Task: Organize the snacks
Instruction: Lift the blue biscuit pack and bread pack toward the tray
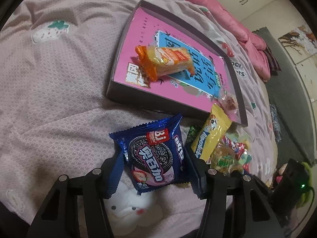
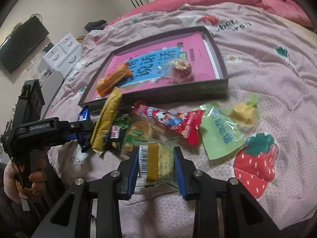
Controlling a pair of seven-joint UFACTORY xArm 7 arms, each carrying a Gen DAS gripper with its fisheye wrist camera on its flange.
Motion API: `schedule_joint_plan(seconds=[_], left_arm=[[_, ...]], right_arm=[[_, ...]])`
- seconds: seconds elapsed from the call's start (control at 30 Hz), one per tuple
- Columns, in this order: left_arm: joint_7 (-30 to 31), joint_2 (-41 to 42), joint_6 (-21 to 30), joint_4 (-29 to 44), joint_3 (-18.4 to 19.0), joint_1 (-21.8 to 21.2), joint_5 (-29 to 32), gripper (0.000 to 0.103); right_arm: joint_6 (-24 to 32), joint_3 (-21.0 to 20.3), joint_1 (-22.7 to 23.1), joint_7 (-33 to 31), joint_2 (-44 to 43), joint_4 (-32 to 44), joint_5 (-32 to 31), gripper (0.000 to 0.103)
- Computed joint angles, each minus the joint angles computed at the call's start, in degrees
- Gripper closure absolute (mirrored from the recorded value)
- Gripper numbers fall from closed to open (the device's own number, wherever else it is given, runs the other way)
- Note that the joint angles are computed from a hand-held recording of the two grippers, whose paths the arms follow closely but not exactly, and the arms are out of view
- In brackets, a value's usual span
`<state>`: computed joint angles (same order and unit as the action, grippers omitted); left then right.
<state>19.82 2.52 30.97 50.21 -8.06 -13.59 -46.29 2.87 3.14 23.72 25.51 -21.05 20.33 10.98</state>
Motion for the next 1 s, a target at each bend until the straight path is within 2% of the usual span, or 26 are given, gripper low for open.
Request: schedule_joint_plan(seconds=[0.13, 0.37, 0.63, 1.0], left_arm=[[0.91, -2.19, -0.93, -1.57, 0.18, -0.26, 0.89, 0.043], [1.93, -5.14, -3.87, -3.15, 0.8, -1.62, 2.41, 0.043], [3.09, -7.37, -5.58, -4.15, 1.53, -3.3, 3.08, 0.043], [4.37, -8.03, -7.21, -4.37, 2.17, -4.78, 3.22, 0.043]], right_arm=[[-1.08, 1.34, -1.23, 0.81, -1.33, -0.56, -1.17, 0.069], [-3.73, 6.68, -6.76, 3.86, -3.16, -1.14, -5.81, 0.069], [-5.72, 10.65, -11.82, 5.77, -3.51, -0.59, -10.68, 0.069], [-8.63, 9.53, -12.59, 6.85, -4.18, -1.63, -11.52, 0.069]])
